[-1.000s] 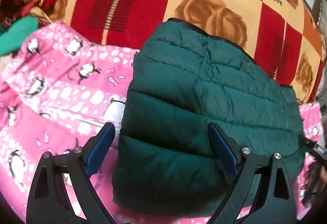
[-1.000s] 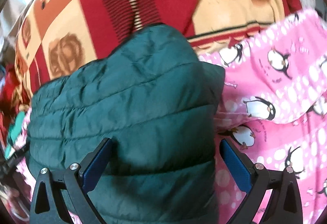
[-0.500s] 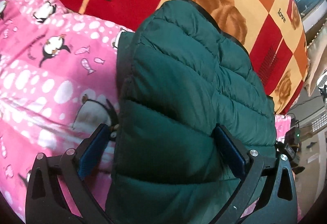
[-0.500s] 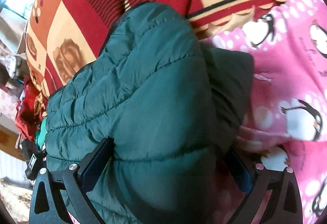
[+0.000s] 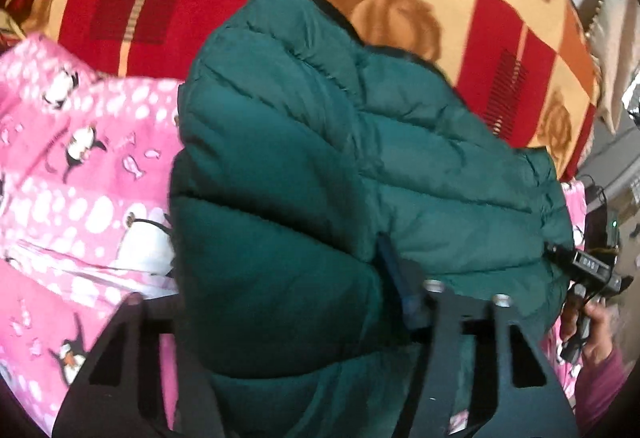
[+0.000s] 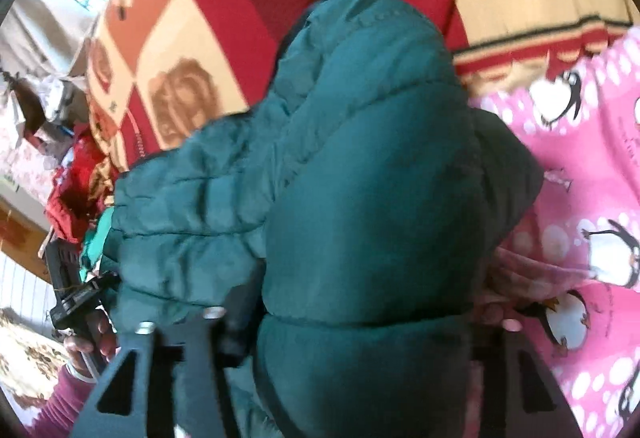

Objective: Fold large clothes

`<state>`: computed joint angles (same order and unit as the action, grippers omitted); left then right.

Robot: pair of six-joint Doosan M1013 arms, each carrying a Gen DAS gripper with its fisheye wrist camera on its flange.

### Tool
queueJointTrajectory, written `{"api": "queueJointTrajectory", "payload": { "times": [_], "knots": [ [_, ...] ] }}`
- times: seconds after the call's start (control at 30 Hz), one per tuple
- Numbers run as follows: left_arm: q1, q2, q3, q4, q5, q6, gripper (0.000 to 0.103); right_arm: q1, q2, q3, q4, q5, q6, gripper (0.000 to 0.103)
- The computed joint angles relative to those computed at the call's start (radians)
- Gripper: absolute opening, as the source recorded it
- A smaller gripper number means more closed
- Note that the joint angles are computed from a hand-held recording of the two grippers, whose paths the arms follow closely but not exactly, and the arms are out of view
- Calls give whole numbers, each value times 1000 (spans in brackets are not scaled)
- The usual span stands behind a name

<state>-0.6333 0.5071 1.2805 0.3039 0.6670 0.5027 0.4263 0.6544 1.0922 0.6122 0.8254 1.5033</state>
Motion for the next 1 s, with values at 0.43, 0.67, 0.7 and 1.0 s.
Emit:
{"api": "queueJointTrajectory", "payload": {
  "times": [0.43,0.67,0.7,1.0],
  "knots": [
    [-81,-198,191,-2,-99,-12,35,10,-182,194,180,-15,-168,40],
    [-130,-192,213,35,61,-80,58,46,-236,299,-41,-29,39,66],
    [-132,-185,213,55,71,-108,71,54,-233,306,-114,-41,114,78],
    [-190,-168,185,263,250,-337,94,113,-259,314,-457,-98,405,85]
  ]
}}
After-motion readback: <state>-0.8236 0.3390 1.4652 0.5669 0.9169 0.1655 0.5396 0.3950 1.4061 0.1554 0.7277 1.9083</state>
